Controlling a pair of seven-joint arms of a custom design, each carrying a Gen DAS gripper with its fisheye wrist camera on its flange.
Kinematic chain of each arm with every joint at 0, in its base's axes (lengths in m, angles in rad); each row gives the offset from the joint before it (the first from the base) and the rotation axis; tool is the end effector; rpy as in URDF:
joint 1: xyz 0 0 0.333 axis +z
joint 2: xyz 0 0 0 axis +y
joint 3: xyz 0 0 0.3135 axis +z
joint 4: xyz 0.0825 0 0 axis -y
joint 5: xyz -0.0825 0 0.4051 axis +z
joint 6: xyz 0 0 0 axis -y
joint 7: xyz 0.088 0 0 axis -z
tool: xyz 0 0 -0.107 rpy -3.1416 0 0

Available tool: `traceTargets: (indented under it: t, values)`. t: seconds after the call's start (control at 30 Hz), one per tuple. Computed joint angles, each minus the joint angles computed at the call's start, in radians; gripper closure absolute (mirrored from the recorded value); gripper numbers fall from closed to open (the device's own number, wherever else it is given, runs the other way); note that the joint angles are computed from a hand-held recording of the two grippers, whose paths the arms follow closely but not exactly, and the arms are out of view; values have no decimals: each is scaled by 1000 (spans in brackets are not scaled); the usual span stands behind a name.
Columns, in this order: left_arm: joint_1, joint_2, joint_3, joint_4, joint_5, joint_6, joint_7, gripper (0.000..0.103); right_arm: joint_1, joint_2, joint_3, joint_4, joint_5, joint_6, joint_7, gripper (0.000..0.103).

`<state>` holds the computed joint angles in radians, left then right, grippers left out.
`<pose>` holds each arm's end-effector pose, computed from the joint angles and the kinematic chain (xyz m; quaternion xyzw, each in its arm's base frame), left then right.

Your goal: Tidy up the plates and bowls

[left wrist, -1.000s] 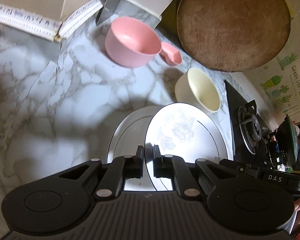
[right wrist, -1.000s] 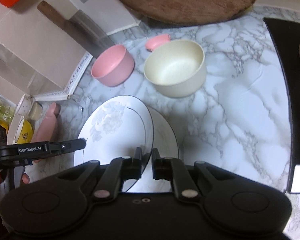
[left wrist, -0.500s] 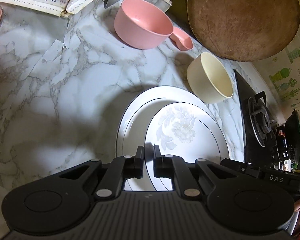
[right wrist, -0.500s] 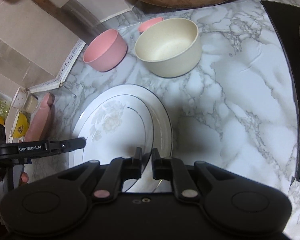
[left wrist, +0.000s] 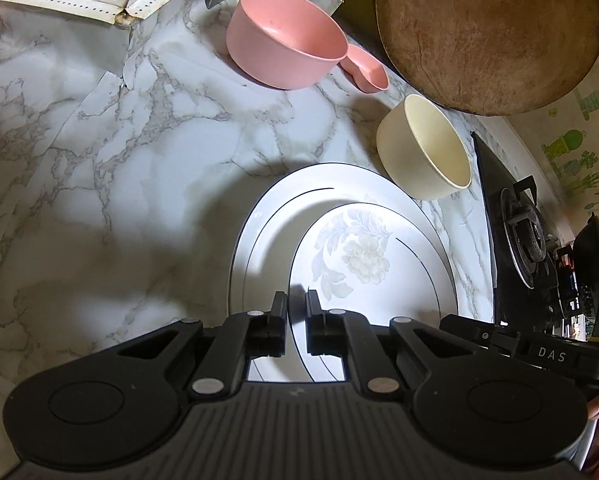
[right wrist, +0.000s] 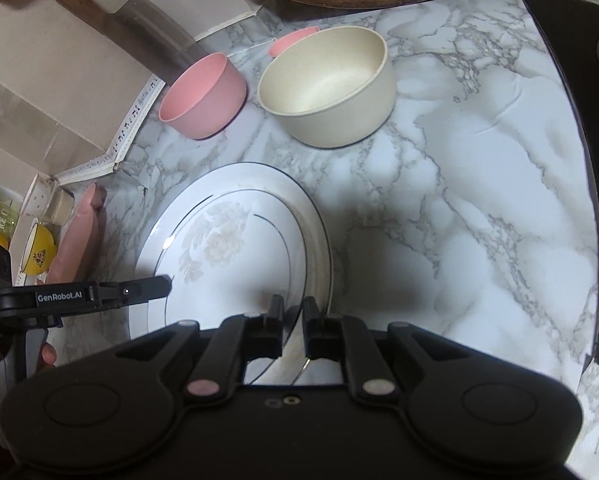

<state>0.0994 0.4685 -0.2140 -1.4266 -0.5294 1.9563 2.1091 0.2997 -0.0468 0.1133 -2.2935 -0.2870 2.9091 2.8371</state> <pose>0.7166 -0.0894 0.4411 0.5125 -0.8070 0.2626 0.1305 0.5141 0.2446 0.4285 -0.4425 0.8335 -0.0613 0.3252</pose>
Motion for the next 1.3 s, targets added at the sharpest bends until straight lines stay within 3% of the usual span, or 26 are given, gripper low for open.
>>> traceTargets:
  t: [0.47,1.3]
  values:
    - [-7,21,2,22,23,-13,-22,95,0,5,-4,-25,61,62,-35,94]
    - [13,69,-11,94,17,-59,-9,96,0,15,-11,-32,132,96,-91,96]
